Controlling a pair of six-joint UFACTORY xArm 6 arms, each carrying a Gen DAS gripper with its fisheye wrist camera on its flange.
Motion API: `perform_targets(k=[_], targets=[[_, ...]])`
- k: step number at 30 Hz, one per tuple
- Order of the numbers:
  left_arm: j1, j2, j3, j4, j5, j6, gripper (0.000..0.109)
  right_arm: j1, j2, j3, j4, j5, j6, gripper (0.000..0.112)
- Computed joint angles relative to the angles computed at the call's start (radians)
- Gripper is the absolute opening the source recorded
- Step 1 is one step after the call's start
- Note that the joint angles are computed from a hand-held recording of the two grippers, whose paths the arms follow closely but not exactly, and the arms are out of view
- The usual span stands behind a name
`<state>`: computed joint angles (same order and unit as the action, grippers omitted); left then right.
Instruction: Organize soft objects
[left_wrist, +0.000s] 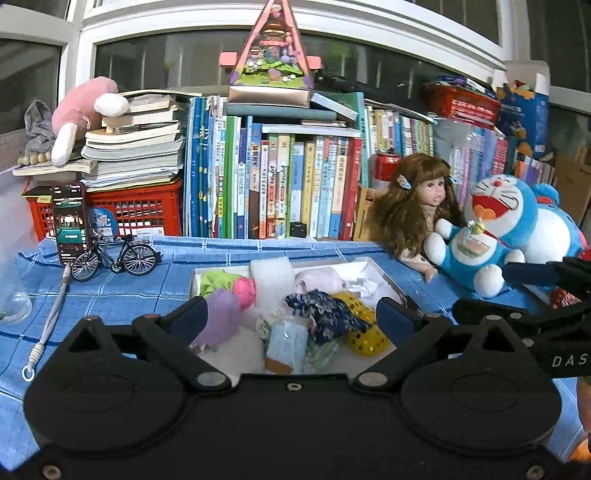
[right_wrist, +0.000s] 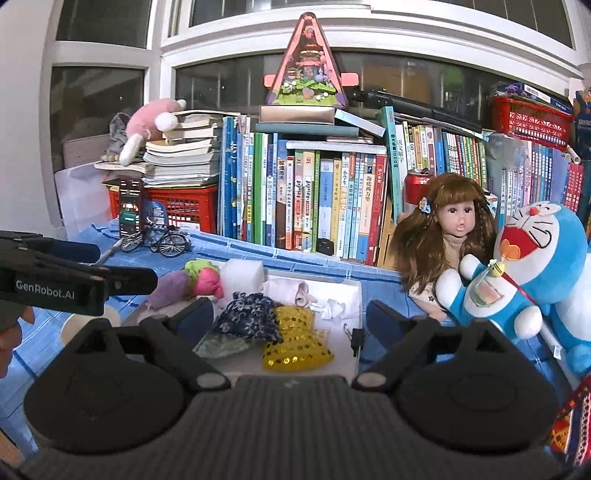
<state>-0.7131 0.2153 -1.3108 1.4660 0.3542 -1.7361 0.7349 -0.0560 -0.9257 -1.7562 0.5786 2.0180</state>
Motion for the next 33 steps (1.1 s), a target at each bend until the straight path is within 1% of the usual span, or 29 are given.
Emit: perform_targets(k=[5, 9, 13, 17, 20, 24, 29, 33], targets=[[-0.014, -0.033, 0.054, 0.050, -0.012, -0.072, 0.098, 0.049, -0.020, 0.043, -0.032, 0.063, 0.031, 0.100], [-0.036, -0.060, 0.087, 0.116, 0.018, -0.133, 0.098, 0.086, -0.035, 0.067, -0.042, 0.117, 0.044, 0.102], [-0.053, -0.087, 0.122, 0.147, 0.034, -0.164, 0.098, 0.116, -0.048, 0.087, -0.029, 0.165, 0.054, 0.102], [-0.070, -0.118, 0.167, 0.186, 0.054, -0.229, 0.098, 0.153, -0.063, 0.118, -0.028, 0.228, 0.086, 0.102], [-0.096, -0.146, 0.208, 0.218, 0.094, -0.272, 0.098, 0.185, -0.073, 0.143, -0.024, 0.281, 0.112, 0.103], [-0.141, -0.190, 0.276, 0.263, 0.175, -0.335, 0.098, 0.232, -0.087, 0.185, -0.020, 0.351, 0.169, 0.103], [-0.188, -0.213, 0.342, 0.258, 0.247, -0.364, 0.098, 0.276, -0.093, 0.239, -0.027, 0.412, 0.238, 0.103], [-0.225, -0.197, 0.378, 0.227, 0.309, -0.376, 0.098, 0.305, -0.067, 0.261, -0.023, 0.440, 0.295, 0.103]])
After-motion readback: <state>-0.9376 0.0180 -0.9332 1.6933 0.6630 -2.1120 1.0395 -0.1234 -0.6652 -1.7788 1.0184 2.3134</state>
